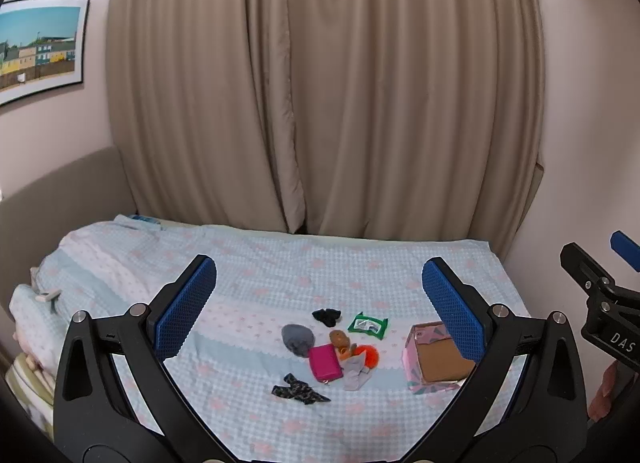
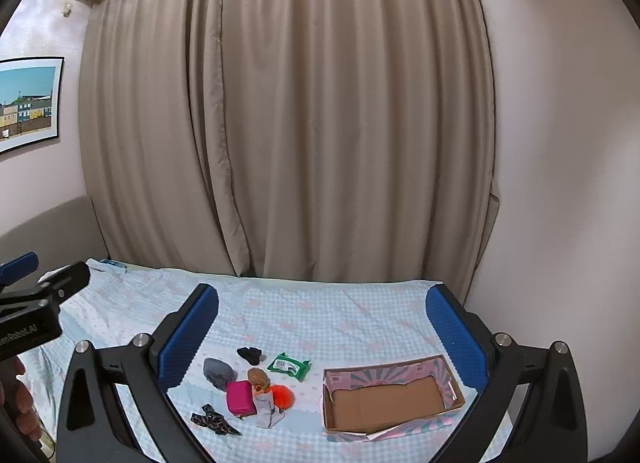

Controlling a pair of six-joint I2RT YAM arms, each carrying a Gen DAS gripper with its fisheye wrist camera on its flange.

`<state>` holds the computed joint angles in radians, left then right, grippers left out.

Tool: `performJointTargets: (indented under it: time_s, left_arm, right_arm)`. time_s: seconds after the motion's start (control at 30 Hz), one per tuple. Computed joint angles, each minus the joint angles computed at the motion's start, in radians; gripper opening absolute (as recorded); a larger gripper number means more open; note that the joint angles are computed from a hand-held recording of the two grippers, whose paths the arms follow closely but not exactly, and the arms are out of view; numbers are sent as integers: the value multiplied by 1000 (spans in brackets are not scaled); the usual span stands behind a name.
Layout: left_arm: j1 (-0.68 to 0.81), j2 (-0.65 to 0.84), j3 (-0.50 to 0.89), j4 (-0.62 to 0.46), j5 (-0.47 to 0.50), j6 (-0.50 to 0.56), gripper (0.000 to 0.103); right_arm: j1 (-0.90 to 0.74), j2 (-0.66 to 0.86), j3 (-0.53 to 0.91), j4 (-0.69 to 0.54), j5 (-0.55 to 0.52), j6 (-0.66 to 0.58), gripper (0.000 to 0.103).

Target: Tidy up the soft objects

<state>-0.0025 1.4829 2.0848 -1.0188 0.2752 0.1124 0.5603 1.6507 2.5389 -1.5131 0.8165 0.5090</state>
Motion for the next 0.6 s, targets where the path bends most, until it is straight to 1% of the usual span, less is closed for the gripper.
performJointTargets:
  time_s: [0.17,0.33,0.43,0.53,0.6]
  left_arm:
    - [2,5,9,-7,6,4,102]
    - [3,21,31,-17,8,10,102]
    - [3,33,48,-24,8,7,102]
    - [5,35,47,-22,11,7,102]
    - [6,39,54,-26,12,8,102]
  right_arm:
    - [-18,0,-21,25,-8,-18,103]
    - [-48,-19,-82,67,-44,-23,103]
    - [-38,-35,-125,86,-32,-15,103]
    - [-38,-32,-124,86,-30,-16,103]
    - [-32,-46,-154,104,-23,-16,103]
